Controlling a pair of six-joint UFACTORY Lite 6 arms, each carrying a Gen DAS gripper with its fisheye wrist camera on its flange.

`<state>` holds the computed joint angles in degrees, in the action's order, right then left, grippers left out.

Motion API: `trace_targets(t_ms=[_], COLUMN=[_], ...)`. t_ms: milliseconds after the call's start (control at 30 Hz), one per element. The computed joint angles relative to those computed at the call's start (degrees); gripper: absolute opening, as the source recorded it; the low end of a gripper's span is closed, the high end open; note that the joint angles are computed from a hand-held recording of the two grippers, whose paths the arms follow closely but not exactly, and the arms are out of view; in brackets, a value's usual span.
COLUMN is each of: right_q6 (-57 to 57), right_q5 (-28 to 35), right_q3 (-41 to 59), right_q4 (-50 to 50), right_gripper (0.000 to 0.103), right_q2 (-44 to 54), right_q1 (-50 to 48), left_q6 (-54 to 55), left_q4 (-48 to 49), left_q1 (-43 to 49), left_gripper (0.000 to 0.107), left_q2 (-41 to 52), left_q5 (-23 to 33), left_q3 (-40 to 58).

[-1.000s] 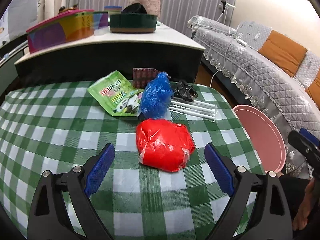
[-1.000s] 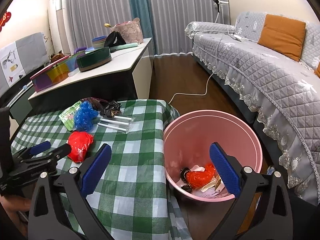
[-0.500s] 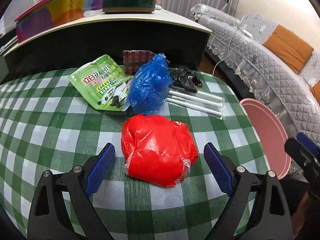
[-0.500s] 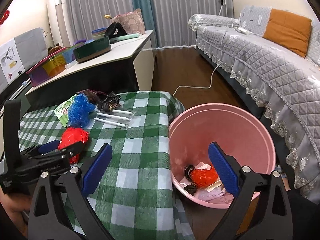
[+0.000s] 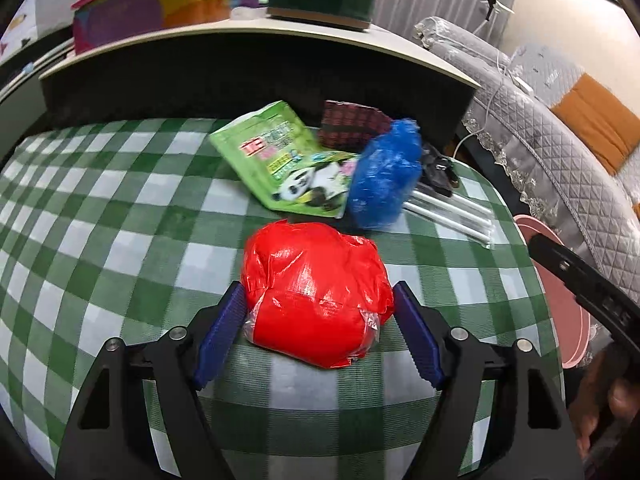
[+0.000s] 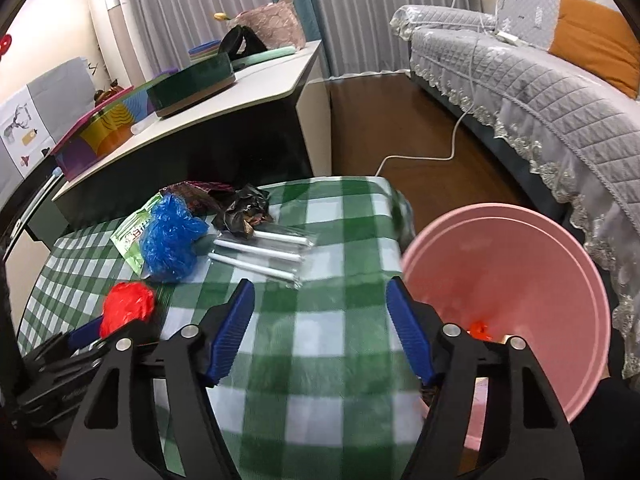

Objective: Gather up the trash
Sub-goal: 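Grasp the red plastic bag with the left tool while the right tool grasps the clear straws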

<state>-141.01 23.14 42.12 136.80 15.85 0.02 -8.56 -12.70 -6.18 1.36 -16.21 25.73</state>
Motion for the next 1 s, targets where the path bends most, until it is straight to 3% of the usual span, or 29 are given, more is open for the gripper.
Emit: trace_targets(t_ms=[200, 467, 600, 700, 767, 867, 1000], right_q6=[1.8, 0.9, 4.3, 1.4, 0.5, 5.1, 6.1], right_q5=[-2.8, -7.7, -9.6, -10.2, -9.9, -8.1, -5.0], right_q3=[9.0, 17.7, 20.1, 20.1, 19.5, 18.0, 13.7], right_q4=[2.3, 4.7, 1.9, 4.1, 4.5, -0.7, -3.0], right_gripper=[0.066, 0.067, 0.066, 0.050, 0.035, 0.018, 0.009], right_q2=[8.5, 15.1, 17.3, 17.3, 17.0, 16.1, 13.2], right_q1=[3.6, 7.9, 8.4, 9.3, 9.6, 9.0, 8.1], left_q6=[-11.9, -17.3, -17.0, -16.2, -16.8, -15.9, -13.4], left_q4=[15.4, 24.1, 23.8, 23.2, 24.0, 23.3, 20.1], left_q1=[3.9, 6.3, 6.1, 5.9, 6.2, 6.3, 5.3], left_gripper=[0.072, 0.073, 0.073, 0.073, 0.073, 0.073, 0.073], left_q2=[-0.6, 0.5, 1.0, 0.5, 0.5, 0.2, -0.7], left_q5=[-0.3, -0.6, -0.7, -0.6, -0.8, -0.7, -0.6], left_q3=[-0.9, 0.0, 0.3, -0.1, -0.2, -0.5, -1.3])
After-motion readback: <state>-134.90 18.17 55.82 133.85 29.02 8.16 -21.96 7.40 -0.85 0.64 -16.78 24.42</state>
